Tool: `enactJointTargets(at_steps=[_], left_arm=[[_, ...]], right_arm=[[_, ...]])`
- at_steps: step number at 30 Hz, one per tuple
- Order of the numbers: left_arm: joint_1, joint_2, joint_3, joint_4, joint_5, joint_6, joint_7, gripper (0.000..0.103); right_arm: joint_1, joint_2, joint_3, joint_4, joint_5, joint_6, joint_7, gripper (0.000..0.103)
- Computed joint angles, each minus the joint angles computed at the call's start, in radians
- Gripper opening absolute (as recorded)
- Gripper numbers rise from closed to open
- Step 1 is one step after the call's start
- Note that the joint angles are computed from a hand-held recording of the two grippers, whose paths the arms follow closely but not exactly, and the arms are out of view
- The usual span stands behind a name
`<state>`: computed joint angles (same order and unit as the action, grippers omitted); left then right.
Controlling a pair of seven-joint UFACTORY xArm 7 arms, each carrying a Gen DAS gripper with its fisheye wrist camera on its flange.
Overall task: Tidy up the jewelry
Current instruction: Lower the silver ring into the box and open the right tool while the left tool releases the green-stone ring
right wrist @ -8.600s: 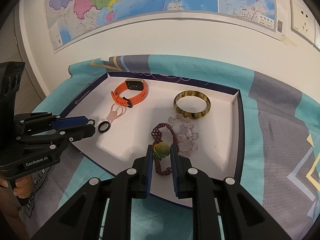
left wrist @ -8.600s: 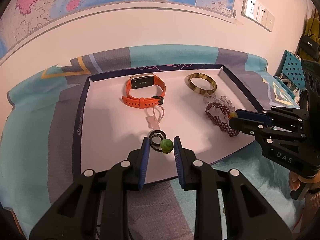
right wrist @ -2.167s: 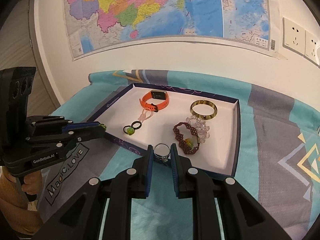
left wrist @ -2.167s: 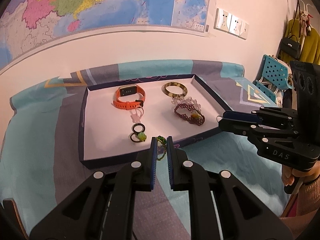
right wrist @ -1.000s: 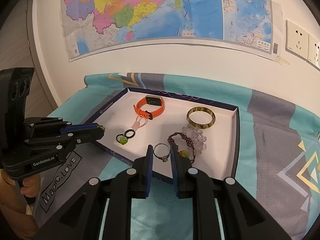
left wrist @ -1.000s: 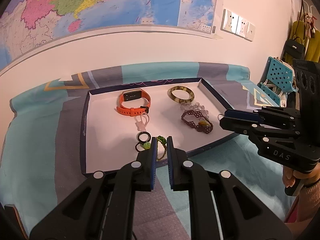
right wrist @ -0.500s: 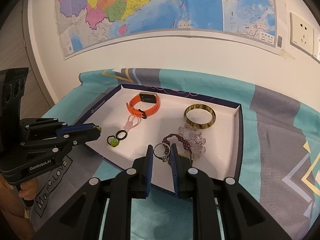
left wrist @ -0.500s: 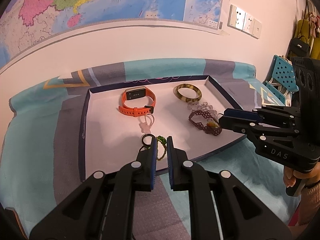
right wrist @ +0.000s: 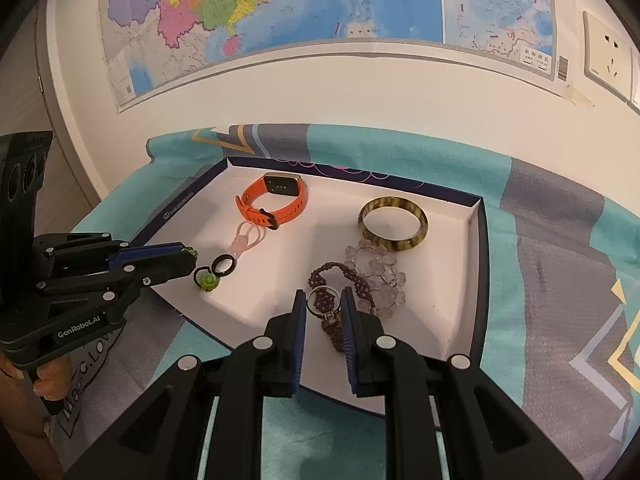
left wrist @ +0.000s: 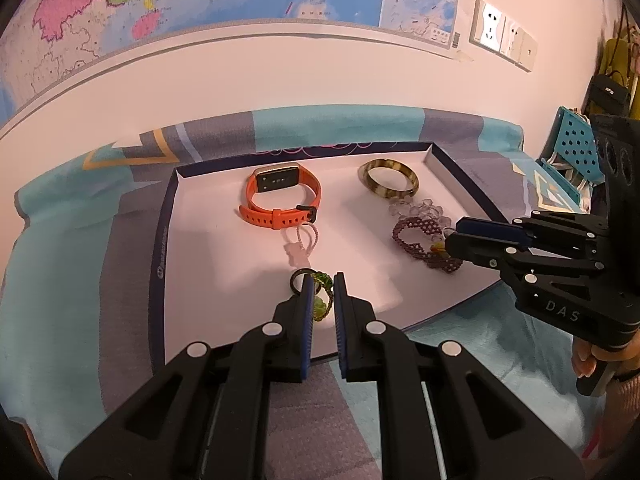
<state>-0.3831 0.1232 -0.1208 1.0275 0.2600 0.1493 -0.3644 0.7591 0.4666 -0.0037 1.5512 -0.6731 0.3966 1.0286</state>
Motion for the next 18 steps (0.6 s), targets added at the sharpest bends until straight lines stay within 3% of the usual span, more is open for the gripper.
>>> enactJointTargets(at_steps=[18], left_arm=[[-0.009, 0.045, 0.013, 0.046, -0.001, 0.035, -0.018, 0.01]], right_arm=[[-0.012, 0.03, 0.01, 0.035, 0.062, 0.033, -0.058, 0.016]])
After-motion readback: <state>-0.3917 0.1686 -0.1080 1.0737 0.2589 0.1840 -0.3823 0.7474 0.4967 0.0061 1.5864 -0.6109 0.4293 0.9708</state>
